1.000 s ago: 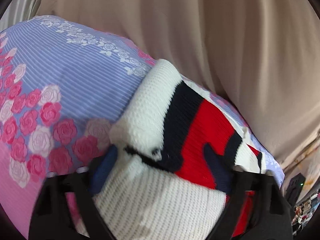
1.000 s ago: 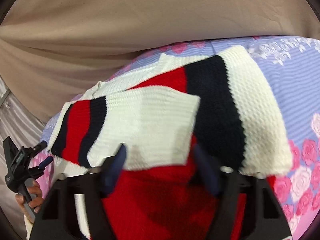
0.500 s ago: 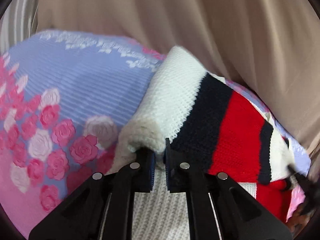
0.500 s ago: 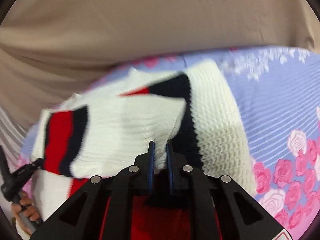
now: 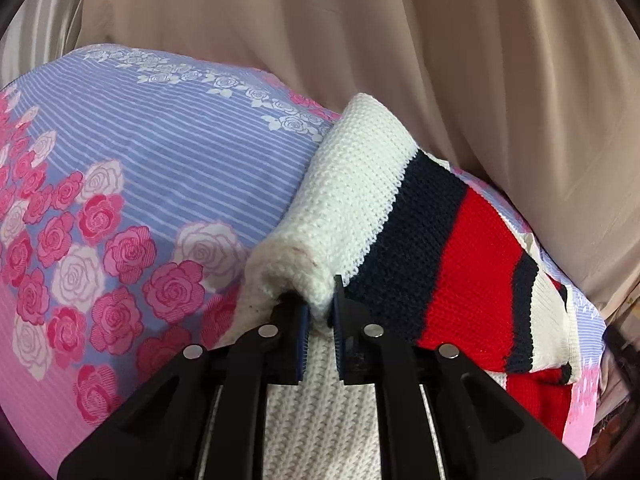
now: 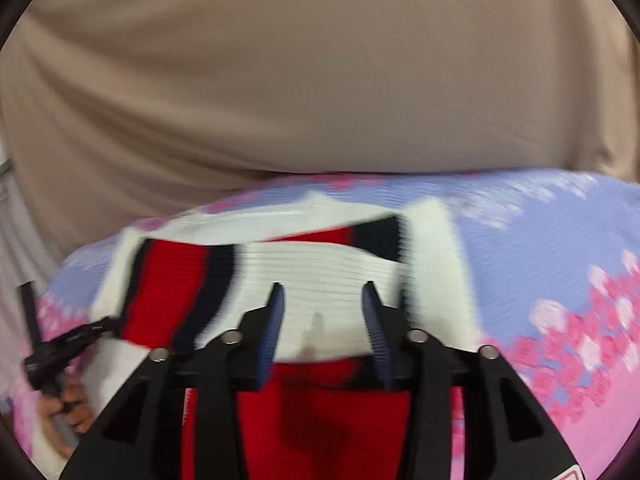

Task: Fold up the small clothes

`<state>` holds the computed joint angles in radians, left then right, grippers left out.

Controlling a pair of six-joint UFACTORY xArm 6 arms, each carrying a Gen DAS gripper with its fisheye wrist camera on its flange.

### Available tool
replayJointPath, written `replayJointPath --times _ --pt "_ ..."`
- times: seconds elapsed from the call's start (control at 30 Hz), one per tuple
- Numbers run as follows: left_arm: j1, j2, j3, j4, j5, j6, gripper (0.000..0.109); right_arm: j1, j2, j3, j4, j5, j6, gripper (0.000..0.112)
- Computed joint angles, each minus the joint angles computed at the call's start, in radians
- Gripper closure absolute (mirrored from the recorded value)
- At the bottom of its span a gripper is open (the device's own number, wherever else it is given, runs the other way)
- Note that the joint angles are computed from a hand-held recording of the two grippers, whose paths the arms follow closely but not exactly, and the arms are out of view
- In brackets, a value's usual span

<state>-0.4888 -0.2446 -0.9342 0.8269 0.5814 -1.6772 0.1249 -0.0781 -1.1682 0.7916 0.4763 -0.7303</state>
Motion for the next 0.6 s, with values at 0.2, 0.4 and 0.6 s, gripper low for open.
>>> replayJointPath --times 0.2,0.4,0.6 --pt "0.009 0.025 -0.005 0.018 -0.024 -0.019 0.098 0.237 0.197 -0.219 -0.054 0.012 0.031 0.046" --pt "0.006 0.025 -0.005 0.018 -0.007 -0.003 0.098 0.344 0.474 -0.52 -0.264 0.037 0.244 0.035" --pt "-0.013 0.051 -0.04 0.021 0.034 0.007 0.098 0.379 0.627 -0.676 -0.481 0.067 0.414 0.047"
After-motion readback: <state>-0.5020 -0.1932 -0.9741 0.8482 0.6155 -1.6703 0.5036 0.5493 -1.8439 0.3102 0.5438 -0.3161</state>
